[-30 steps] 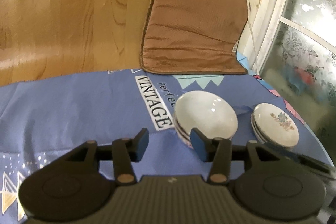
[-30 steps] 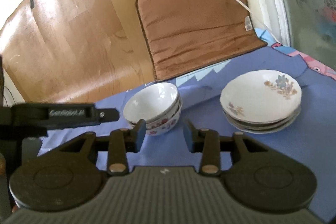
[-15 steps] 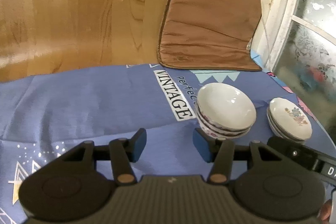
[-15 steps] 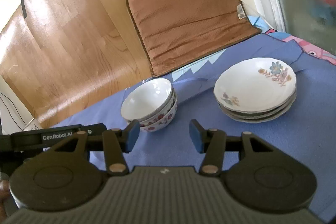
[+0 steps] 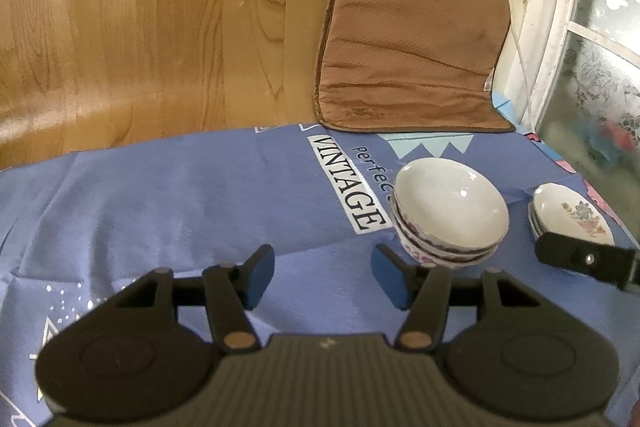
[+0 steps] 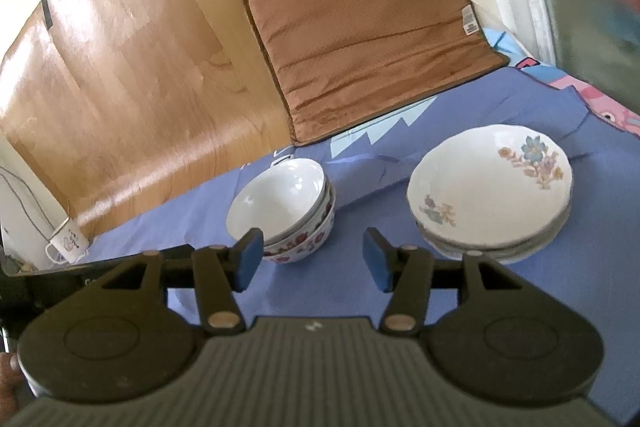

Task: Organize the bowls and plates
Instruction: 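Grip the bowl stack with both tools and lift it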

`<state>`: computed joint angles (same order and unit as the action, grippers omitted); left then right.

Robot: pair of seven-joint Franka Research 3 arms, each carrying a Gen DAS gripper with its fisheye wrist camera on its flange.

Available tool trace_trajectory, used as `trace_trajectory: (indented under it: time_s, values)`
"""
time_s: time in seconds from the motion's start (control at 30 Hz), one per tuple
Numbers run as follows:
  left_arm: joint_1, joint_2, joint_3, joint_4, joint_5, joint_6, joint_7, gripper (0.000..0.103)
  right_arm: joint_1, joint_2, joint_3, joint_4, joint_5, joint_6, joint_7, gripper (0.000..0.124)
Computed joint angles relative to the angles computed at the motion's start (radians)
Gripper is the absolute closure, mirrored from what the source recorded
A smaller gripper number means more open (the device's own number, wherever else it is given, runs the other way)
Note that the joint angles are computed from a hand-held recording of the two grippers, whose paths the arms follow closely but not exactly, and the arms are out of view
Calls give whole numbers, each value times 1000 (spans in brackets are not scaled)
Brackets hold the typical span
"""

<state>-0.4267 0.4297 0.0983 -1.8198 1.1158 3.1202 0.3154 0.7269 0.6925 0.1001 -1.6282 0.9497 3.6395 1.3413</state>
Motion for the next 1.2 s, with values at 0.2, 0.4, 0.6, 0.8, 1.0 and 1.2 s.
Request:
trace_trajectory:
  time_s: [0.2, 0.4, 0.6, 0.8, 1.0, 1.2]
  values:
    - [94, 6, -103, -7, -156, 27, 165, 36, -86, -35, 29, -25, -123, -133, 77, 66]
    - [370, 61, -447, 24, -427, 12, 499, 23, -184, -45, 76, -9, -257, -244, 151, 66]
    - [435, 188, -593, 180, -584, -126, 692, 24, -172, -16, 14, 71, -346, -375, 225, 66]
    - [453, 306, -671, 292, -744, -241, 817, 45, -203, 56, 11, 198, -436, -531, 312, 73]
    - [555, 380, -811, 280, -934, -197, 976, 77, -209, 111, 0, 283, -542, -612, 376, 96]
    - [492, 322, -746, 266, -973, -193, 955, 77, -177, 71, -40, 226, -630, -580, 441, 103]
